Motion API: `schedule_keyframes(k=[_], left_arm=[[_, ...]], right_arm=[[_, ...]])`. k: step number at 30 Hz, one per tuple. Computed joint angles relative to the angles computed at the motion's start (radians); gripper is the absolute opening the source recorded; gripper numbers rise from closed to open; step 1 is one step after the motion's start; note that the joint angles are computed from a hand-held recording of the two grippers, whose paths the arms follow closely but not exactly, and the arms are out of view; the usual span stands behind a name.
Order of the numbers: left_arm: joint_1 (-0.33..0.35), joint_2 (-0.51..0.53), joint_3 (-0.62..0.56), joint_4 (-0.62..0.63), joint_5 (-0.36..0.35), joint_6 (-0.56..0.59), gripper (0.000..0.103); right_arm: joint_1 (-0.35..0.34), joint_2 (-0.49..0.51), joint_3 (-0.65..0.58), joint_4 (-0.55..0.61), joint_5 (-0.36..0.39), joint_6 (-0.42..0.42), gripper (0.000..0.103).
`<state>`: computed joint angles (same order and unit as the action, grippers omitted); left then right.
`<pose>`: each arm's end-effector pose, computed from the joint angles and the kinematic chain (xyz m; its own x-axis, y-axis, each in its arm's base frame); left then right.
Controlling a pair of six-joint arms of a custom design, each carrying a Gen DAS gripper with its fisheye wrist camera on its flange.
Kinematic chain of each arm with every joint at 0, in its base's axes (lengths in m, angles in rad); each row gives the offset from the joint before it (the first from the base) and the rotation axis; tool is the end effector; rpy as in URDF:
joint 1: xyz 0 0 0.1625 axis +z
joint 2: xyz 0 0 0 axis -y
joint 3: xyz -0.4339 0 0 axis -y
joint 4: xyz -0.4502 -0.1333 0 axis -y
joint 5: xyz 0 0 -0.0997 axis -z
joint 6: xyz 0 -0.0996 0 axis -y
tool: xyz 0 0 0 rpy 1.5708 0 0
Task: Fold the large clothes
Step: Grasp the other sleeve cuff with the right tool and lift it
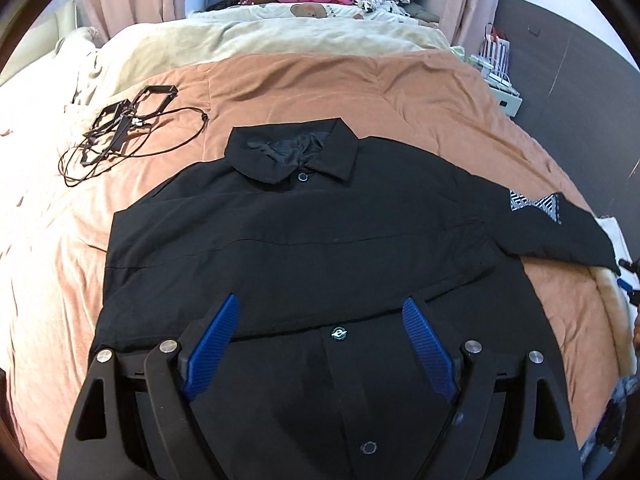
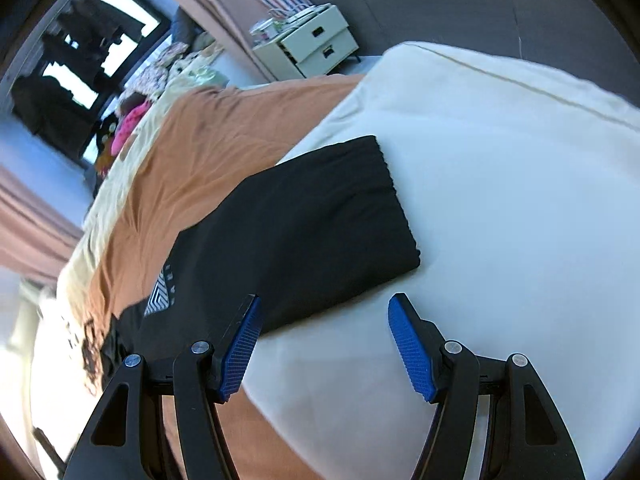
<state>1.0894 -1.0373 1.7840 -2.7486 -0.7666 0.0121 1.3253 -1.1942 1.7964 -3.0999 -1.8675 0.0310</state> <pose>-0.1287 -0.6893 0.2092 -0.7491 0.0642 -0.6594 0.4298 0.8045 -0.4099 -0.0610 -0.6719 0.3335 -0.8659 0.4771 0.1506 0.1728 0.5678 -0.8048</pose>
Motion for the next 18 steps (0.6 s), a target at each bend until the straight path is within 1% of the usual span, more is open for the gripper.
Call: schedule_keyframes(k=[3,4,5,6,7,8,9,10,11,12,14,15,18], left_arm=[[0.001,-0.006,0.005,0.003,0.02,0.003,0.085],[0.003,-0.011,0.008,0.007,0.027,0.002,0.085],[0.004,-0.013,0.008,0.01,0.033,0.0,0.085],[0.005,-0.014,0.008,0.012,0.039,0.0,0.085],[0.005,-0.019,0.011,0.011,0.046,0.001,0.085],[0.007,-0.025,0.016,0.007,0.05,0.004,0.085],[0.008,-0.031,0.02,0.005,0.05,0.004,0.085],[0.01,-0.038,0.024,0.005,0.051,0.002,0.085],[0.011,-0.047,0.031,0.006,0.053,-0.002,0.085],[0.013,-0.053,0.035,0.007,0.055,-0.004,0.085],[0.015,-0.071,0.046,0.002,0.058,-0.006,0.085],[0.016,-0.08,0.053,-0.005,0.056,-0.006,0.085],[0.019,-0.117,0.078,-0.021,0.049,-0.004,0.085]], right_arm=[[-0.007,0.028,-0.026,-0.025,0.007,0.019,0.067],[-0.008,0.035,-0.033,-0.032,0.007,0.023,0.063],[-0.009,0.044,-0.041,-0.041,0.002,0.026,0.057],[-0.008,0.058,-0.056,-0.05,-0.014,0.03,0.032],[-0.011,0.061,-0.062,-0.045,-0.01,0.04,0.016],[-0.018,0.06,-0.064,-0.042,0.022,0.057,0.015],[-0.017,0.057,-0.061,-0.051,0.031,0.058,0.012],[-0.005,0.058,-0.059,-0.075,0.023,0.038,0.009],[0.009,0.058,-0.057,-0.098,0.016,0.01,0.009],[0.03,0.058,-0.056,-0.129,0.012,-0.023,0.009],[0.065,0.056,-0.06,-0.148,0.02,-0.057,0.009],[0.078,0.055,-0.063,-0.149,0.019,-0.066,0.009],[0.155,0.068,-0.102,-0.131,0.008,-0.116,0.008]])
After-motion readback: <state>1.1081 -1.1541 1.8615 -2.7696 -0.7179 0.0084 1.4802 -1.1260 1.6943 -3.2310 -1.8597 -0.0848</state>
